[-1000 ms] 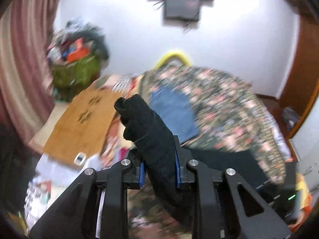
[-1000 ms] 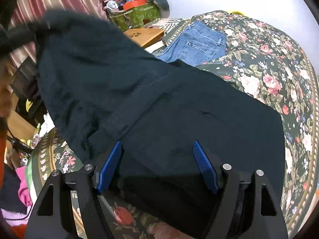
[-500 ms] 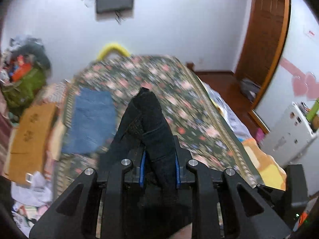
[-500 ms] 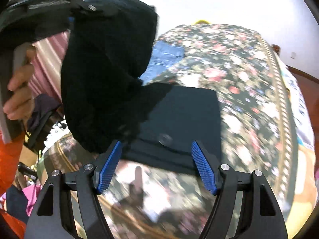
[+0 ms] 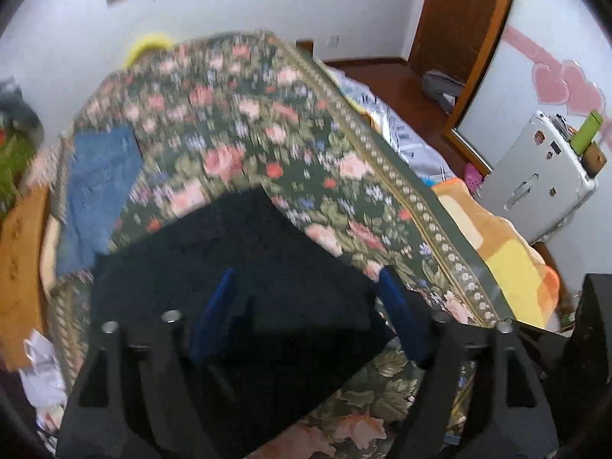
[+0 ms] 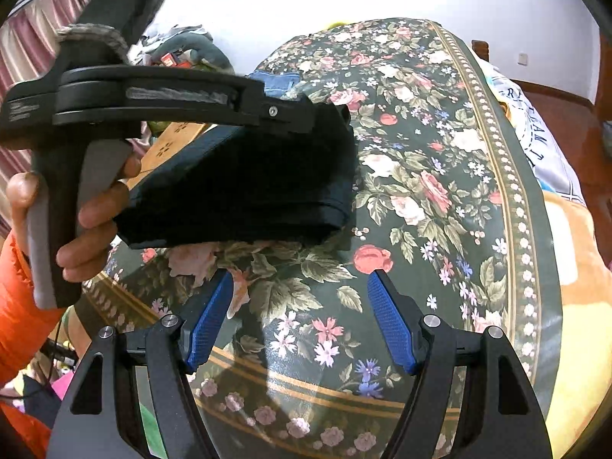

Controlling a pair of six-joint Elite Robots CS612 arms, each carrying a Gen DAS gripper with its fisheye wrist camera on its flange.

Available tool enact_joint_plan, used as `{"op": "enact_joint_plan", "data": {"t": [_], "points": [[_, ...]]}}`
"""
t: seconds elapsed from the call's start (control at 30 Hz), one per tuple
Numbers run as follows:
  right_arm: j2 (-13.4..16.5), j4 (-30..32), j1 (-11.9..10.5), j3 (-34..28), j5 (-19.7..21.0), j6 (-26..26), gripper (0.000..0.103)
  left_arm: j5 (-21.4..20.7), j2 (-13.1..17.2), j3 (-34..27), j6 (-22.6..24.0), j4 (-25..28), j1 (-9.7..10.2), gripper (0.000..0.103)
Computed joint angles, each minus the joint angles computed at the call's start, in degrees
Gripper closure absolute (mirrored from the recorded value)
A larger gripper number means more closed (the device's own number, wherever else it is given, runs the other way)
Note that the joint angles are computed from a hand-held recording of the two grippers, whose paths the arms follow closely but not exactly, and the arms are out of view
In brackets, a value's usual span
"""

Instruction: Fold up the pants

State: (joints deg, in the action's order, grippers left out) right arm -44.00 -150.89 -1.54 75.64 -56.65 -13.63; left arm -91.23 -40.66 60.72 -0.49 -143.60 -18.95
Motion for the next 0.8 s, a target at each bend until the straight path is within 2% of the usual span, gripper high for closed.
{"op": "enact_joint_plan", "data": {"t": [0.03, 0.17, 0.23, 0.3, 0.5, 0.67, 0.77, 0.8], "points": [[-0.01, -0.28, 0.04, 0.04, -0.01, 0.04, 0.033, 0.69, -0.34, 0.45, 0.66, -1.06, -0.07, 0.015], [0.15, -0.67, 0.25, -0.28, 0.74, 0.01, 0.033, 3.97, -1.14, 1.04, 1.72, -5.31, 0.81, 0.008], [0.42, -0.81, 0.52, -0.81, 0.95, -0.21, 0.033, 6.92, -0.64, 0.23, 1.61, -6.15, 1.74, 0.002], [0.67, -0.51, 0.81, -1.40, 1.01, -0.68, 0.033, 9.41, 0.34, -1.22, 0.95, -5.25, 3.05, 0.002], [1.52, 0.91, 1.81, -3.22, 1.43, -2.18, 0.033, 13.67, 5.74, -9.67, -2.49, 4.14, 6.63, 0.002], [2.68, 3.48, 2.59, -5.48, 0.66, -2.87, 0.033, 15.35, 11.96, -19.13, -2.52, 12.89, 8.17, 0.002], [3.22, 3.32, 2.77, -6.23, 0.09, -2.55, 0.033, 15.41, 15.86, -25.27, -2.55, 19.59, 8.59, 0.002], [3.37, 3.36, 2.79, -6.48, -0.16, -2.51, 0.033, 14.76, 17.74, -28.36, -2.78, 23.64, 8.75, 0.002]]}}
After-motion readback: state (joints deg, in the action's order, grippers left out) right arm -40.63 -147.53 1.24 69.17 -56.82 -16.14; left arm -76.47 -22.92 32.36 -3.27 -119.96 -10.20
